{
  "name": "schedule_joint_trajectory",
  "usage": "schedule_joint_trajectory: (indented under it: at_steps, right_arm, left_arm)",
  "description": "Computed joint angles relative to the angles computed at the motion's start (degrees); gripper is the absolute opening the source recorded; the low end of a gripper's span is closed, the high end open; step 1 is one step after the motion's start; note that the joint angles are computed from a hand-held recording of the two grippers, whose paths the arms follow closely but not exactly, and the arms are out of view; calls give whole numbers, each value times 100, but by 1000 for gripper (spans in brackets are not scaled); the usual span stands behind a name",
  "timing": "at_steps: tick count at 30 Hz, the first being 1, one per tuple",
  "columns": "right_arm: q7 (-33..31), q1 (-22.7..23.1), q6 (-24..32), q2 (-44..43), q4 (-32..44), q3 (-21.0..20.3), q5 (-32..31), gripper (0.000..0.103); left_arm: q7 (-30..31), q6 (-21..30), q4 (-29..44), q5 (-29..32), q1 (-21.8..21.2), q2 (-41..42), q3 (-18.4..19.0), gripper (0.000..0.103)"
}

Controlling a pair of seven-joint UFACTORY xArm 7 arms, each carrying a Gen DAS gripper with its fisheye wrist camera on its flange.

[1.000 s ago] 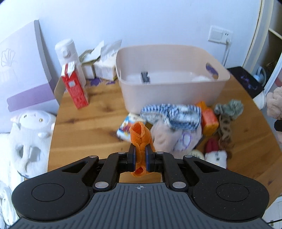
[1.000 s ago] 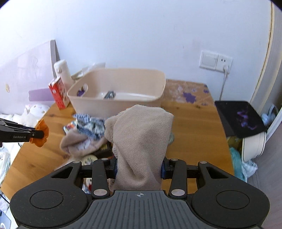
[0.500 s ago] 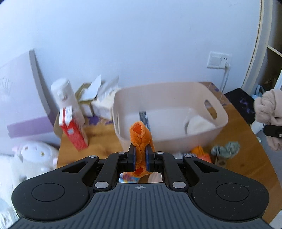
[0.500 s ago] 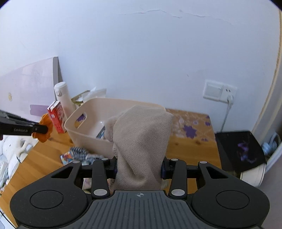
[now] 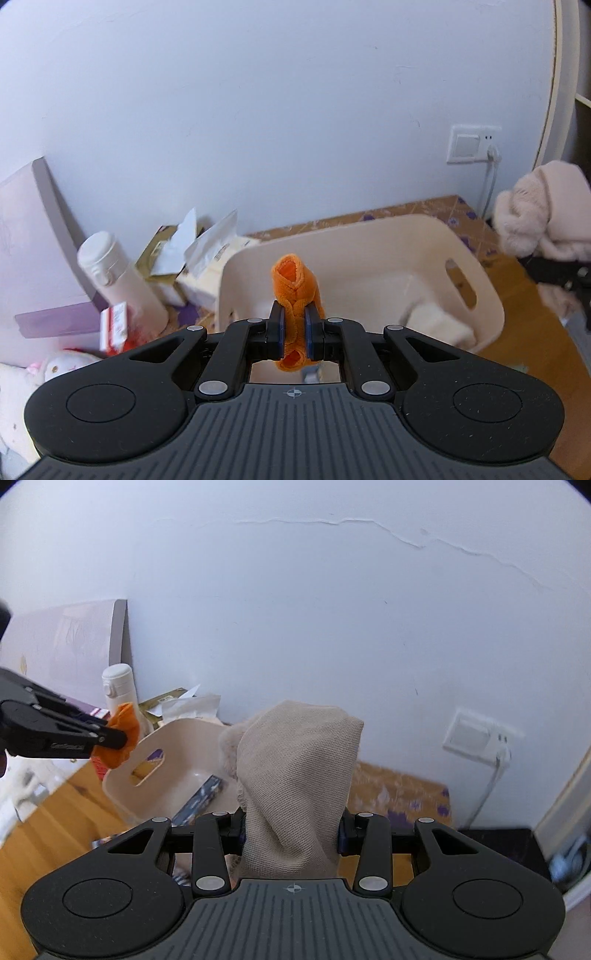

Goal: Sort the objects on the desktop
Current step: 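Carry the orange sock and pink cloth into the basket and release both, then move both tools back over the remaining pile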

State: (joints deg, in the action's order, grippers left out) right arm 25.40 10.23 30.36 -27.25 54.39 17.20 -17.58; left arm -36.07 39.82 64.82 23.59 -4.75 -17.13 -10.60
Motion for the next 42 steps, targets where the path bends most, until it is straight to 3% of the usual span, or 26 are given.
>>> schedule_joint_trajectory:
  at_steps: [4, 10, 21, 29, 31, 33, 35, 42]
  right_arm:
    - [-179, -11, -159, 427, 249, -95, -37, 38]
    - [-472, 80, -170, 1078, 582, -281, -67, 38]
    - [-1460, 540, 587, 2014, 1076, -665, 597, 38]
    - [-1399, 681, 810, 2280, 1141, -696, 724, 43]
    - [-1357, 703, 843, 2276, 1129, -697, 675, 53]
    - [-1268, 720, 822, 2256, 1110, -688, 601, 57]
    - [-1241, 721, 796, 2254, 1129, -696, 533, 62]
    - [-469, 626, 580, 1910, 949, -559, -179, 101]
  left_arm:
    - [-69, 78, 488, 223, -27, 561, -60, 10]
    - [22, 421, 1158, 165, -344, 1358, 138, 10]
    - [389, 1109, 1822, -913, -722, 2361, 544, 10]
    - [649, 1479, 1732, -1508, -647, 2396, 634, 12]
    - [654, 1476, 1669, -1447, -650, 2342, 644, 23]
    - [650, 1375, 1593, -1472, -635, 2271, 648, 53]
    - [601, 1185, 1454, -1410, -624, 2132, 649, 64]
    - [317, 1041, 1264, -1182, -589, 1738, 594, 70]
